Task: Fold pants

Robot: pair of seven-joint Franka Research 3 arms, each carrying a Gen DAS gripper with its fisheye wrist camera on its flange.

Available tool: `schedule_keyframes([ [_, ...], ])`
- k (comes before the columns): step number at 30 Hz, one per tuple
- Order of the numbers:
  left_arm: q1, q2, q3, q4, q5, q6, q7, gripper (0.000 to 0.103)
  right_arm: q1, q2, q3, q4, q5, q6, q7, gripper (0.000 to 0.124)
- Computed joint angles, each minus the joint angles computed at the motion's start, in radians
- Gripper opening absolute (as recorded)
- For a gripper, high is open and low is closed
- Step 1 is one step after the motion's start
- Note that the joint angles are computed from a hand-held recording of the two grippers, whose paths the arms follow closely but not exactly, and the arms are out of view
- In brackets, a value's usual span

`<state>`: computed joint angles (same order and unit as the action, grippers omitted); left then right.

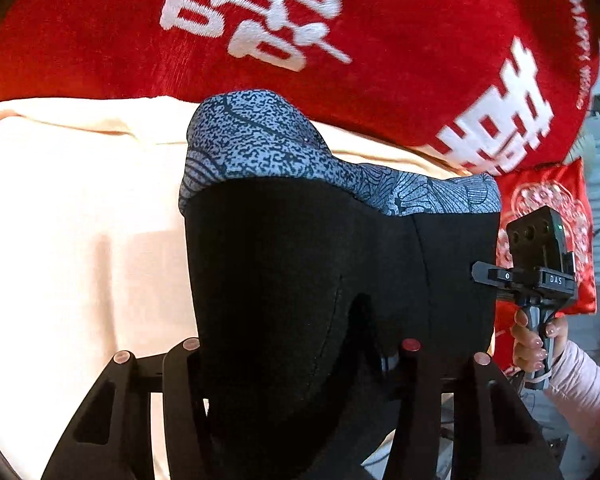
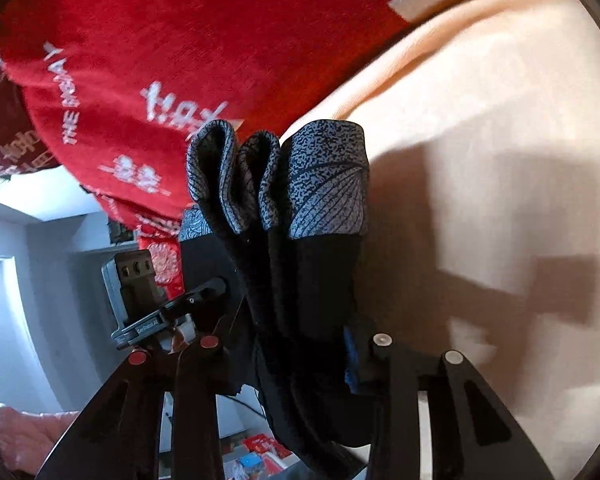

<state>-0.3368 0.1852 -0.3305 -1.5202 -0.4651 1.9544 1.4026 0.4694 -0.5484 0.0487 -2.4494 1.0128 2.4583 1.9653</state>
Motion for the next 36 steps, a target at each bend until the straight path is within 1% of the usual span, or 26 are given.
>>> schedule_keyframes([
  [3, -0.004, -0.084, 0.001, -0.065, 0.004, -0.017, -0.008, 0.054, 0.013, -0.055, 0.023, -0.025, 0.008, -0.002, 0.051, 0.039],
  [5, -0.004, -0.141, 0.012, -0.12, -0.004, -0.033, -0.002, 0.054, 0.03, -0.091, 0.037, -0.049, 0.011, -0.004, 0.079, 0.039],
  [9, -0.016, -0.214, 0.032, -0.221, -0.035, -0.043, 0.003, 0.054, 0.062, -0.127, 0.07, -0.094, 0.022, 0.027, 0.141, 0.039],
  [11, -0.022, -0.243, 0.042, -0.274, -0.045, -0.029, 0.045, 0.054, 0.071, -0.145, 0.084, -0.113, -0.008, 0.027, 0.171, 0.039],
  [13, -0.027, -0.252, 0.049, -0.318, -0.044, -0.013, 0.072, 0.055, 0.062, -0.138, 0.104, -0.113, -0.083, 0.005, 0.212, 0.044],
  [14, -0.029, -0.252, 0.051, -0.329, -0.034, -0.017, 0.067, 0.055, 0.039, -0.127, 0.125, -0.106, -0.157, -0.04, 0.274, 0.048],
  [15, -0.032, -0.25, 0.05, -0.338, -0.013, -0.02, 0.058, 0.061, 0.02, -0.107, 0.139, -0.086, -0.227, -0.097, 0.333, 0.053],
  [16, -0.033, -0.265, 0.049, -0.362, 0.013, -0.006, 0.048, 0.066, 0.003, -0.085, 0.154, -0.061, -0.293, -0.15, 0.388, 0.055],
  [17, -0.036, -0.284, 0.047, -0.384, 0.039, 0.023, 0.038, 0.07, -0.003, -0.081, 0.166, -0.053, -0.324, -0.154, 0.421, 0.057],
  [18, -0.039, -0.304, 0.047, -0.4, 0.067, 0.044, 0.03, 0.07, -0.015, -0.091, 0.185, -0.048, -0.36, -0.151, 0.473, 0.057],
  [20, -0.036, -0.34, 0.057, -0.422, 0.119, 0.039, 0.001, 0.07, -0.037, -0.098, 0.206, -0.012, -0.456, -0.206, 0.558, 0.057],
  [22, -0.032, -0.368, 0.068, -0.426, 0.156, 0.022, -0.022, 0.07, -0.067, -0.101, 0.231, 0.047, -0.569, -0.302, 0.644, 0.057],
  [23, -0.031, -0.383, 0.066, -0.423, 0.193, 0.027, -0.032, 0.07, -0.073, -0.102, 0.236, 0.066, -0.603, -0.333, 0.672, 0.047],
  [24, -0.03, -0.403, 0.07, -0.428, 0.217, 0.041, -0.025, 0.07, -0.09, -0.103, 0.252, 0.098, -0.659, -0.366, 0.708, 0.024],
  [25, -0.033, -0.416, 0.076, -0.422, 0.221, 0.059, -0.013, 0.07, -0.092, -0.106, 0.255, 0.112, -0.685, -0.373, 0.719, 0.019],
  [26, -0.039, -0.402, 0.074, -0.406, 0.216, 0.079, -0.019, 0.07, -0.099, -0.107, 0.262, 0.131, -0.717, -0.371, 0.729, 0.018],
  [28, -0.05, -0.396, 0.089, -0.388, 0.171, 0.106, 0.022, 0.07, -0.101, -0.098, 0.269, 0.151, -0.755, -0.318, 0.725, 0.018],
  [29, -0.059, -0.373, 0.085, -0.365, 0.157, 0.118, 0.042, 0.07, -0.096, -0.082, 0.265, 0.162, -0.762, -0.301, 0.714, 0.018],
  [30, -0.065, -0.355, 0.078, -0.349, 0.159, 0.131, 0.057, 0.07, -0.086, -0.06, 0.26, 0.165, -0.756, -0.257, 0.696, 0.018],
  [33, -0.082, -0.283, 0.051, -0.302, 0.153, 0.163, 0.071, 0.07, -0.071, 0.023, 0.25, 0.197, -0.764, -0.238, 0.672, 0.018],
  [35, -0.092, -0.223, 0.026, -0.277, 0.203, 0.181, 0.027, 0.07, -0.063, 0.053, 0.244, 0.194, -0.773, -0.248, 0.67, 0.018],
  [36, -0.092, -0.208, 0.021, -0.281, 0.228, 0.184, 0.007, 0.07, -0.059, 0.062, 0.24, 0.19, -0.779, -0.252, 0.667, 0.015],
])
